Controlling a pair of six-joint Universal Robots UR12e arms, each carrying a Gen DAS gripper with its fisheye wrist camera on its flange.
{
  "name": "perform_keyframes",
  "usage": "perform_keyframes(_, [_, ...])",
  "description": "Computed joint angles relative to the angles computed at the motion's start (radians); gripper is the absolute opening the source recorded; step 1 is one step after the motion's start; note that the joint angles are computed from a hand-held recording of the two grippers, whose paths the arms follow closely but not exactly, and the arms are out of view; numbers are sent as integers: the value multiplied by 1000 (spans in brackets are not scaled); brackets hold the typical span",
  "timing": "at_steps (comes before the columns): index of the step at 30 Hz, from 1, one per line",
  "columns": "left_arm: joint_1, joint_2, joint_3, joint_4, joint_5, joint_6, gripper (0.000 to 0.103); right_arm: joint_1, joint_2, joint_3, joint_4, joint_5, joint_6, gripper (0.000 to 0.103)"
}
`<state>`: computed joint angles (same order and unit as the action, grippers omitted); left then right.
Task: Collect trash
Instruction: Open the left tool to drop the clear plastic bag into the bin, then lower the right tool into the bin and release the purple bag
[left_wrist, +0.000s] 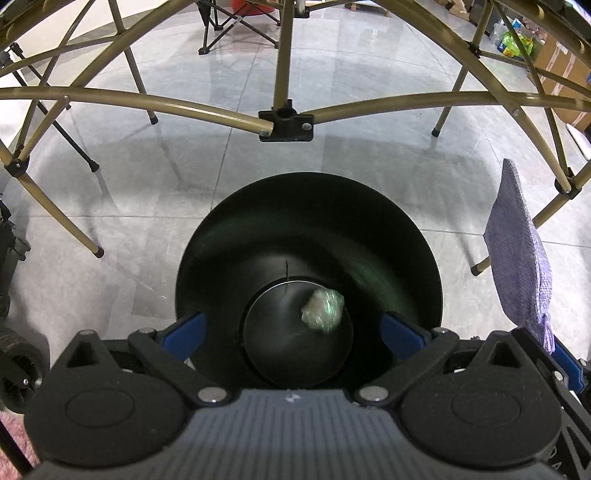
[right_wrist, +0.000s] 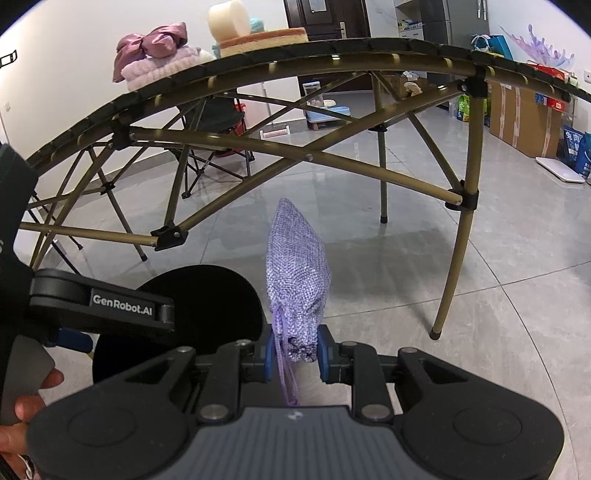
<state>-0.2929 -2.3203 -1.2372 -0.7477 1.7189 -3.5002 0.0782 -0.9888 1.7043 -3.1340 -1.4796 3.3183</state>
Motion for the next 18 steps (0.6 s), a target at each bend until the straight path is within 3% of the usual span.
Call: perform_keyframes(18, [29, 71, -108, 104, 14, -21, 103, 43, -10, -27, 6, 35, -18, 22])
